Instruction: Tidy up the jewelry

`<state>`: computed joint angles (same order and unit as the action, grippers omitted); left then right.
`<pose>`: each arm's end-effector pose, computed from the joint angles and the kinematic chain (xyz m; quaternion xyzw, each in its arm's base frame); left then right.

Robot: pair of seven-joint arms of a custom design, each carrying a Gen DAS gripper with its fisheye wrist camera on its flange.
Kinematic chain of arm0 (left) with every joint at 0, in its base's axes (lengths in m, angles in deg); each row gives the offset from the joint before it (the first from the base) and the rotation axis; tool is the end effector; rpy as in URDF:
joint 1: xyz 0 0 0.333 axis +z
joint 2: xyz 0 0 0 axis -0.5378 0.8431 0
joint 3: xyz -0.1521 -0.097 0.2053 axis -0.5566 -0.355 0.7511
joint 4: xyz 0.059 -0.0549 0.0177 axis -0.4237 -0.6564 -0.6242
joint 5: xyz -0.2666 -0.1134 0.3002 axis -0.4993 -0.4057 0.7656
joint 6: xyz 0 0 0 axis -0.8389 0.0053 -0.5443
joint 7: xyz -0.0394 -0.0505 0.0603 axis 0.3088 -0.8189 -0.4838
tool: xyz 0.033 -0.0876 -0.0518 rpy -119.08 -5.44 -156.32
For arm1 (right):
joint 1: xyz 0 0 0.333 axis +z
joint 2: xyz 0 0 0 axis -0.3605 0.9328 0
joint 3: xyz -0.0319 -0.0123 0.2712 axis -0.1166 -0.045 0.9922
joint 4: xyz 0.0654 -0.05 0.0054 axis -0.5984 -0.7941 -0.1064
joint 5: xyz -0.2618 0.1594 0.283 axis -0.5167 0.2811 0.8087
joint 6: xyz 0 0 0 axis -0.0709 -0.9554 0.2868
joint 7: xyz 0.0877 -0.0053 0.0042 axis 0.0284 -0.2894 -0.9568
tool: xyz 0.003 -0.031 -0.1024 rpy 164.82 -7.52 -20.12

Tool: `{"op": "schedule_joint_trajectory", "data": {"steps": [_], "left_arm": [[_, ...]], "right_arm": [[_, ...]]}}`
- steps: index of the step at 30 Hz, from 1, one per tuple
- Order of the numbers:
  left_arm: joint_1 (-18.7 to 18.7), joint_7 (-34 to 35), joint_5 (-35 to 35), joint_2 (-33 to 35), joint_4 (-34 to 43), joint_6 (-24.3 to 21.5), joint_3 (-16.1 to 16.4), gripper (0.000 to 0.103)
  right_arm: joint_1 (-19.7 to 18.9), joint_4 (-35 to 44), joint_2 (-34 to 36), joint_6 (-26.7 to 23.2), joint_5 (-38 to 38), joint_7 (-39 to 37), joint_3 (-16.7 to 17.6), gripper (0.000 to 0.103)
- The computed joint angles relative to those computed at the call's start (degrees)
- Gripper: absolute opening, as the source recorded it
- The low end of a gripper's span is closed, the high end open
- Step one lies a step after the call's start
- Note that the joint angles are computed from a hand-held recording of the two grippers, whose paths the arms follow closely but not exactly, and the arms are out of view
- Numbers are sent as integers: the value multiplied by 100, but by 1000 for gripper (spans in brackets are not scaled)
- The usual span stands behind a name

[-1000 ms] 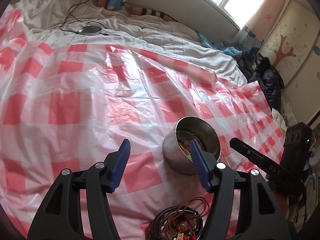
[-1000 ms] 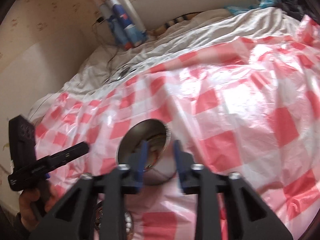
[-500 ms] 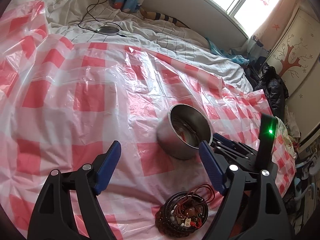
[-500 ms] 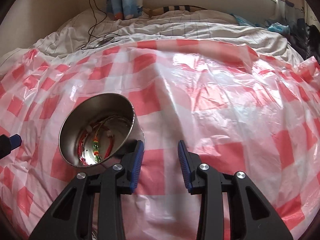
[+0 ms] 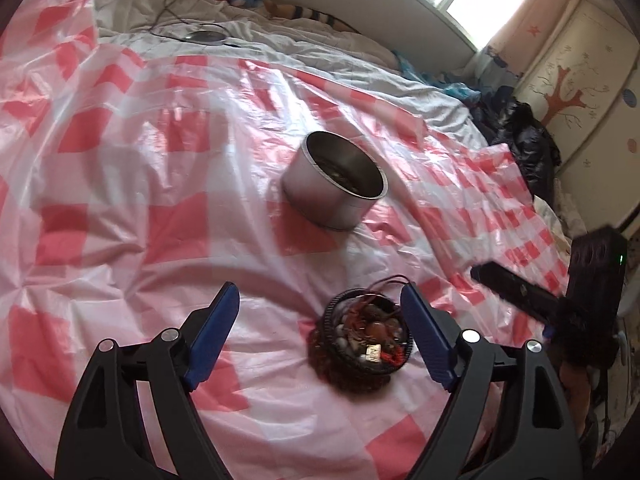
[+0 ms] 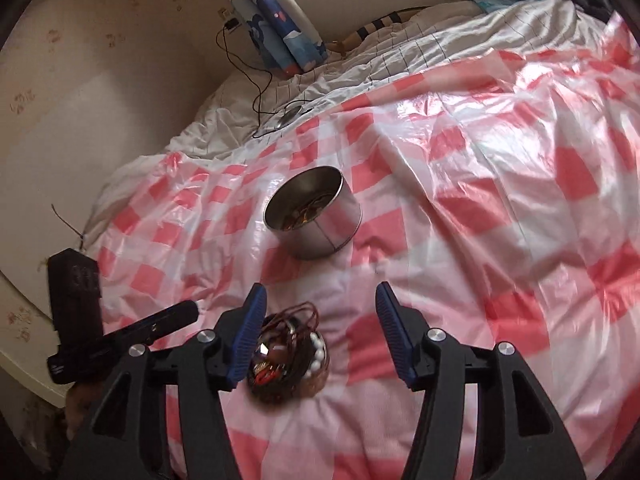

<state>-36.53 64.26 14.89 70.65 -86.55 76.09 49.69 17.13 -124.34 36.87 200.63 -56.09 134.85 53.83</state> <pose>0.6829 -0.2595 0.3708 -0.5654 0.7283 -0.3872 0.0003 0.5936 0.4319 0.3747 -0.5738 0.7040 -0.0733 0.4120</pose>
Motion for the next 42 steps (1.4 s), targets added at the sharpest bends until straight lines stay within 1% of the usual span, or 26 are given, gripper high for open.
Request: {"op": "schedule_joint_trajectory", "data": {"steps": [2,3,4,5,7,8,11,14,16,17,18,19,21,23,24,26,29,31,32,33,34,35,36,38,40,42], "left_arm": [[-4,242,-17,167,196,-56,-121,79],[-77,320,82,262,326,-81,-116,79],[-219,367,302,374,484,-79,-45,79],[-362,384,545,466,613,-69,41,79],[-583,412,972,690,917,-156,154,79],[-629,459,1099,806,1072,-259,146,79],[-851,440,1543,1069,1458,-480,277,79],[-905,441,1744,1199,1660,-671,282,78],[-882,505,1752,1259,1735,-750,233,55],[-894,481,1775,1330,1864,-918,241,27],[-895,444,1778,1353,1905,-984,255,10],[-884,410,1768,1328,1873,-964,266,4],[-695,552,1528,1196,1673,-779,97,3],[-379,767,1029,1024,1434,-591,-198,3],[-185,907,700,933,1293,-469,-368,3],[74,1082,159,827,1139,-339,-568,3],[518,1512,-824,689,908,-91,-925,3],[767,1941,-1502,625,810,78,-1157,3],[824,2124,-1761,576,757,200,-1208,3],[814,2215,-1918,538,734,286,-1188,3],[791,2260,-2046,509,727,349,-1145,3],[761,2258,-2127,506,750,339,-1087,3],[719,2218,-2165,507,783,306,-1011,3],[609,2099,-2160,515,838,269,-859,3],[580,2112,-2210,526,875,212,-815,3],[574,2189,-2276,507,869,190,-803,3]], "right_arm": [[-39,-580,-262,499,219,259,67,56],[-101,-772,-332,721,370,301,134,56],[-112,-903,-362,934,518,353,145,56],[-13,-969,-381,1028,606,402,33,56],[298,-967,-360,1036,717,503,-321,56],[354,-936,-334,1008,764,503,-384,56],[222,-875,-271,1000,925,364,-251,56],[79,-853,-227,1062,1075,191,-88,56],[-77,-837,-200,1110,1190,9,91,56],[-150,-798,-174,1103,1244,-92,175,56],[-184,-757,-148,1088,1292,-173,219,56],[-227,-712,-119,1071,1338,-256,275,56],[-333,-642,-72,1023,1423,-437,420,56],[-351,-510,-19,852,1437,-615,472,56],[-293,-415,20,742,1405,-669,427,56],[-161,-136,114,357,1208,-833,326,56],[120,526,388,-393,601,-1142,150,56],[116,969,620,-720,303,-1603,311,55],[89,1227,769,-869,201,-1960,454,55],[80,1395,869,-962,157,-2189,532,55],[74,1525,955,-1034,130,-2429,611,51],[46,1681,1060,-1149,155,-2704,721,42],[25,1830,1158,-1311,216,-2920,801,37],[103,2161,1358,-1718,243,-3139,763,27],[140,2394,1505,-1951,267,-3309,738,21],[189,2440,1540,-2040,285,-3290,661,21]]}}
